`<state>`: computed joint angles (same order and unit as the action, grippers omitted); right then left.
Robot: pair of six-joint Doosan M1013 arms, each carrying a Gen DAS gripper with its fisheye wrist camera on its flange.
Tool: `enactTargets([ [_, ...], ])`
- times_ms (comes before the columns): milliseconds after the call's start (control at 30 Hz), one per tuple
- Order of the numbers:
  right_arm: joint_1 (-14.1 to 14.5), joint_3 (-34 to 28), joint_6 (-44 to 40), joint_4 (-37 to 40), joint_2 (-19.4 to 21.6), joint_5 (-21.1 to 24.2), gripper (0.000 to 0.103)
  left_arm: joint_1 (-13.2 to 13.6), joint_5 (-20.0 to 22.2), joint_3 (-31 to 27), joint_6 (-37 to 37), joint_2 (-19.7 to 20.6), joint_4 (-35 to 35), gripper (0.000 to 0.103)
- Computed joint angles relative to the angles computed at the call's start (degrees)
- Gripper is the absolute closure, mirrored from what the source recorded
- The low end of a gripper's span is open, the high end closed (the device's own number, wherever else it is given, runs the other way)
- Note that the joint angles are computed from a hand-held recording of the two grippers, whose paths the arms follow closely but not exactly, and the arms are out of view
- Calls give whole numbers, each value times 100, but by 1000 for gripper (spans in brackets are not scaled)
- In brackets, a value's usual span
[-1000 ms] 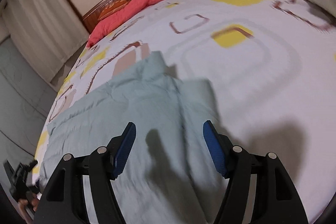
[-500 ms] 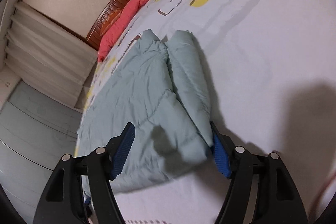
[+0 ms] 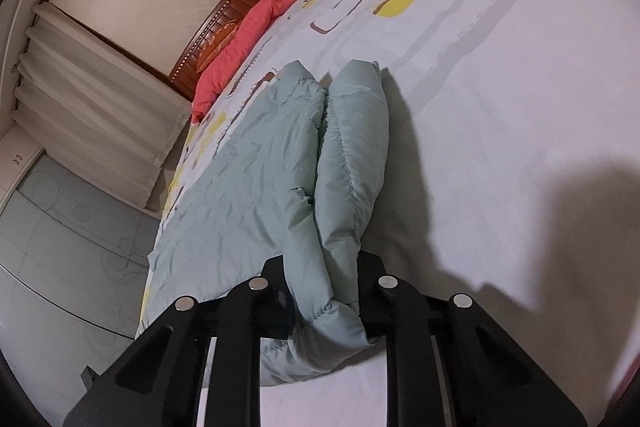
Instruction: Fold large clothes
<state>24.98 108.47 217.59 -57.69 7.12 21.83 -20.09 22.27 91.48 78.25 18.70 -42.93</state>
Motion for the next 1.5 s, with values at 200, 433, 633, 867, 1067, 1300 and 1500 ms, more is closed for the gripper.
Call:
enactTargets([
  [200,187,146,-201,263,-187,35,84,28,59,307,-34,-299,198,90],
  [433,399,324,-280,372,-357,43,84,98,88,692,63,-597,69,90],
  [633,520,449,-215,359,-468,37,84,155,141,899,146,-753,-61,90],
  [867,556,606,213,105,-557,-77,78,199,180,1012,182,-850,-19,80],
  [1067,664,734,779,-280,-673,163,66,228,-24,1127,-163,-965,320,55],
  [1300,548,897,920,-155,-711,-117,66,324,246,1068,-58,-824,290,76],
  [1500,620,953,759,-10,-935,224,66,296,334,1050,-1072,-992,1699,60],
])
